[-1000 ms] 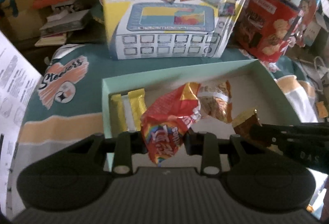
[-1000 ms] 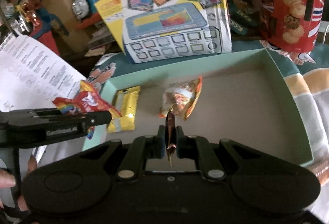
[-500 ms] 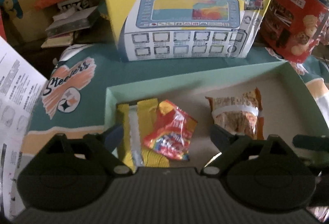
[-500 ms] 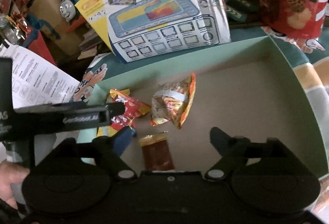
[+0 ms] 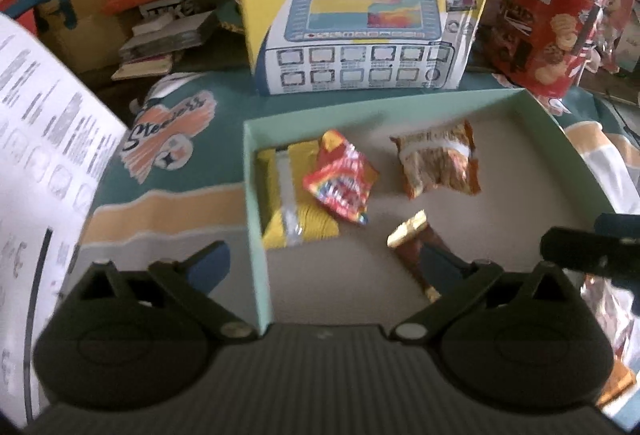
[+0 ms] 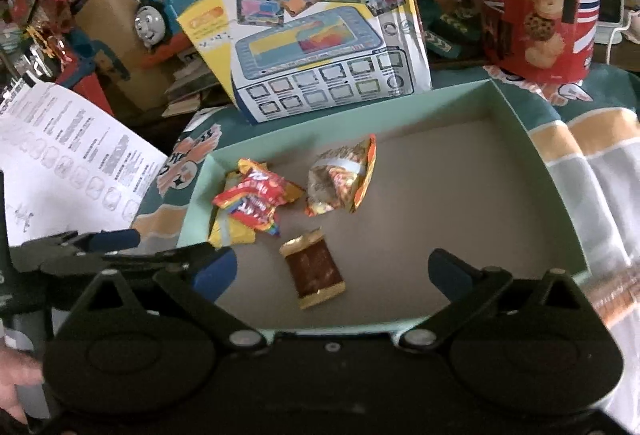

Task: Organize snacks
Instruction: 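Grasp the red foil candy with the left tool while the right tool grasps a pink pouch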

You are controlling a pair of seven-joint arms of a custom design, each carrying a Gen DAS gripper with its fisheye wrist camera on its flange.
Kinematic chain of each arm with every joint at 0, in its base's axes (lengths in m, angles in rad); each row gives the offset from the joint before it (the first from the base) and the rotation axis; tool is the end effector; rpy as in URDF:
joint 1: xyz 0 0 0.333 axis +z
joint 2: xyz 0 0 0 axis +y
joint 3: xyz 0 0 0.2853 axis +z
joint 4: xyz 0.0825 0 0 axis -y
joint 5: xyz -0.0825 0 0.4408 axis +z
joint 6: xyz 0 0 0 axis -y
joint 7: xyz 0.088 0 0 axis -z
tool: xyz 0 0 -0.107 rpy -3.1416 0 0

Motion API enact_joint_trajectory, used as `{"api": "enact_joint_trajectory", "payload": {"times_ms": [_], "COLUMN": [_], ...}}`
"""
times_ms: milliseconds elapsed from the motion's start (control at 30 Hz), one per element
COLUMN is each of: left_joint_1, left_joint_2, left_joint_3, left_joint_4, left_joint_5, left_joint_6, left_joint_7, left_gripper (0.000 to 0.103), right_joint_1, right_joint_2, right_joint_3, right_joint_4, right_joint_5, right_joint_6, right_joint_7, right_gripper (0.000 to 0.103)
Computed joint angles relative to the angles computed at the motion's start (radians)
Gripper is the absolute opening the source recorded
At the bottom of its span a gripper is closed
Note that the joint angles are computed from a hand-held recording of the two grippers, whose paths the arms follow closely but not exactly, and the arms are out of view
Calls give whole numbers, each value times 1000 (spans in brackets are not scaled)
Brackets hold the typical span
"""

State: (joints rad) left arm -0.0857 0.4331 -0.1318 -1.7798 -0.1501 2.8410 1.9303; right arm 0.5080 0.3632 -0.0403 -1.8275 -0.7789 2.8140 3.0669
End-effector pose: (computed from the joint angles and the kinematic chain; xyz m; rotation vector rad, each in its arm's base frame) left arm 0.7169 -0.1418 0.3261 -1.4547 2.2377 -0.7116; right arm 0.6181 0.3528 0.3342 -1.3968 2.0059 -0.4542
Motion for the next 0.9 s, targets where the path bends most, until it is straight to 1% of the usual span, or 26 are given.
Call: {"api": "enact_joint_trajectory", "payload": {"times_ms": [67, 200, 300, 400, 600, 633, 700, 767, 900], "left_joint_1": [19, 41, 47, 56, 55, 54, 51, 49, 55], "left_joint_2": [-41, -106, -133, -150, -150, -147, -138, -127, -111], "left_joint_3": [-9, -8, 0, 6, 24, 27, 34, 40, 29], "left_joint_4": [-56, -151, -195, -231, -267, -268, -266, -260, -250], "left_joint_5": [-19, -40, -44, -51, -25, -19, -4, 10, 8], "left_joint_6": [11, 25, 15, 0, -22, -26, -36, -47, -60], "left_joint_7": [13, 38, 38, 37, 11, 3, -15, -32, -32], "left_gripper": [103, 103, 103, 103, 103, 103, 103, 103, 103], "right_joint_1": [20, 21, 19, 15, 20, 22, 23, 21, 13], "right_joint_2": [-25, -53, -68, -73, -73, -69, -58, -47, -10], "right_joint_3": [-5, 21, 40, 57, 70, 74, 81, 86, 100], "right_joint_4": [-26, -61, -86, -103, -136, -135, -134, -136, -116], "right_joint_5": [-28, -32, -21, 4, 34, 40, 59, 84, 172], "right_joint_6": [-10, -27, -33, -41, -36, -43, -48, -30, -37], "right_joint_7": [30, 43, 48, 41, 70, 62, 46, 36, -20], "right_gripper": [103, 103, 103, 103, 103, 96, 91, 74, 65]}}
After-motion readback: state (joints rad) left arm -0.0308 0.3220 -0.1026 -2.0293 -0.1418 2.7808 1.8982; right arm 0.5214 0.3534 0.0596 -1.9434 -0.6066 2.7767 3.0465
